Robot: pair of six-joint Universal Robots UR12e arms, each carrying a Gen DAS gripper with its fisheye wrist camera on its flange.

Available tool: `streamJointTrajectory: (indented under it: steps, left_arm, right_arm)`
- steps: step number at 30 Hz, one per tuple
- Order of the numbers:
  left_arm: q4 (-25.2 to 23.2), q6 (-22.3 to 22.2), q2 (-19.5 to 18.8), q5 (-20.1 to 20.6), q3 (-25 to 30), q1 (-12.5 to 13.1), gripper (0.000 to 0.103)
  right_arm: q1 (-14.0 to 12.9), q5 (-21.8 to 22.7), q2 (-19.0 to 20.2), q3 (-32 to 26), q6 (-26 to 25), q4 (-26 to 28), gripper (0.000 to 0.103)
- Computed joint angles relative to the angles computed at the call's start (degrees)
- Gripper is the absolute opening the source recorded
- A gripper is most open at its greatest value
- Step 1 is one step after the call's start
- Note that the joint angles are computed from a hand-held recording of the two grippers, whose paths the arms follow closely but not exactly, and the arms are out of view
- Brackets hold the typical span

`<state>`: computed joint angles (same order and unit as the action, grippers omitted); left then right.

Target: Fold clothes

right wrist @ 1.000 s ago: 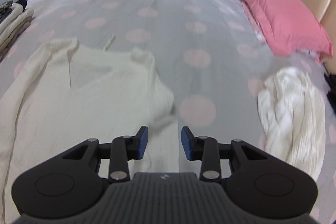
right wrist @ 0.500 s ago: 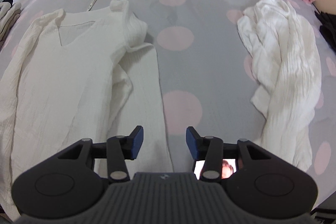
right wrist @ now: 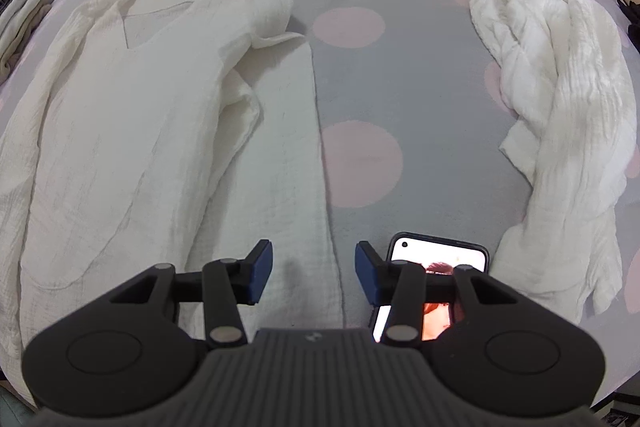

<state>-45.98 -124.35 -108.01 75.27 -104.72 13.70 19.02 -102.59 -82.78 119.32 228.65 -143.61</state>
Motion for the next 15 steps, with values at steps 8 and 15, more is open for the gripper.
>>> streamJointTrajectory:
  steps: [8, 15]
  left_arm:
    - [-0.47, -1.04, 0.29, -0.34, -0.27, 0.16, 0.044]
    - [-1.52, -2.49, 0.17, -0.91, 0.18, 0.47, 0.044]
  right_arm:
    - [-0.82, 4.88, 1.51, -0.11, 1.12, 3.88, 0.046]
    - [-0.38, 0.61, -1.47, 0.52, 6.71, 1.71, 0.003]
